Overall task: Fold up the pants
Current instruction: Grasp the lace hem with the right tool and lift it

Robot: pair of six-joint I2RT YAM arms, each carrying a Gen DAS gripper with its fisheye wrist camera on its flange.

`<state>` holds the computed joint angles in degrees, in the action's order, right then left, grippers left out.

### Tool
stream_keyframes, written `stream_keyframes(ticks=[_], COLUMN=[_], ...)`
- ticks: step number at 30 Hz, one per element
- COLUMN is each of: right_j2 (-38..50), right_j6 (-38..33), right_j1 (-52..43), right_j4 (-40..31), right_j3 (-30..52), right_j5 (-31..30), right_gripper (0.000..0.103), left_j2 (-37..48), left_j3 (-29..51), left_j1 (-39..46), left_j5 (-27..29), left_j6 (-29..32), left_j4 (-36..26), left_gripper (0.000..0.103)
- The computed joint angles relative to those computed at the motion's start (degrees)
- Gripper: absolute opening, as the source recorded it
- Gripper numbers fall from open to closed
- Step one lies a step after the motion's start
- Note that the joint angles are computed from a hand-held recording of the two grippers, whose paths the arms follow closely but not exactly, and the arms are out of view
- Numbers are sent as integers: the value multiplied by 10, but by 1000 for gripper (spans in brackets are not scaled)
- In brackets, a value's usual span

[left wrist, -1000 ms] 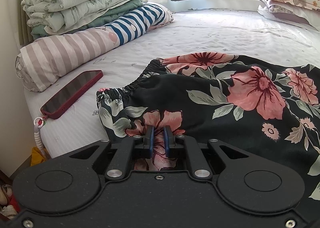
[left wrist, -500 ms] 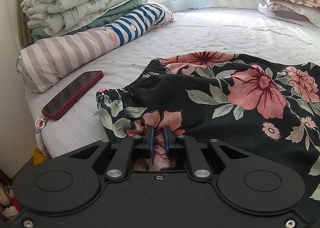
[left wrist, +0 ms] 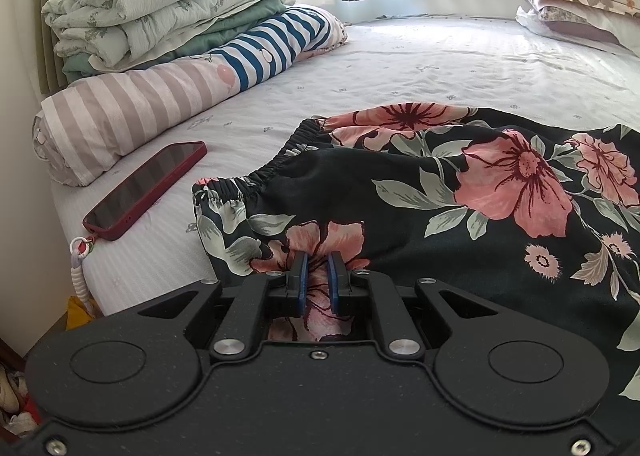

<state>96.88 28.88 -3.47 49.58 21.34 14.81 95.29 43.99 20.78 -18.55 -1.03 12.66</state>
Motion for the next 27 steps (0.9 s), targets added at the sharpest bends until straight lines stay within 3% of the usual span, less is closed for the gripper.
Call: stream_keyframes(ticks=[3, 8, 12, 15, 16, 17, 22, 27], right_j2=[-15, -18, -7, 6, 16, 25, 26, -12], right_j6=[19, 13, 17, 28, 43, 64, 119, 104], right_j1=[21, 72, 19, -25, -41, -55, -93, -34], right_j4=[0, -66, -77, -71, -71, -74, -37, -49], right_j3=[-15, 6, 32, 48, 56, 62, 44, 36], right_j5=[22, 169, 109, 38, 17, -1, -70, -55], right_gripper=[82, 82, 83, 53, 32, 21, 9, 7], left_j2=[0, 1, -1, 0, 0, 0, -2, -5], left_j3=[-2, -2, -4, -1, 1, 4, 9, 8], left_j1=[-1, -2, -1, -2, -2, -2, 5, 8], left_j5=[-3, -4, -3, -3, -4, -3, 7, 14], left_j6=[2, 2, 5, 1, -2, -5, -15, -17], left_j4=[4, 3, 5, 0, -4, -8, -19, -18], left_gripper=[12, 12, 12, 12, 12, 12, 12, 12])
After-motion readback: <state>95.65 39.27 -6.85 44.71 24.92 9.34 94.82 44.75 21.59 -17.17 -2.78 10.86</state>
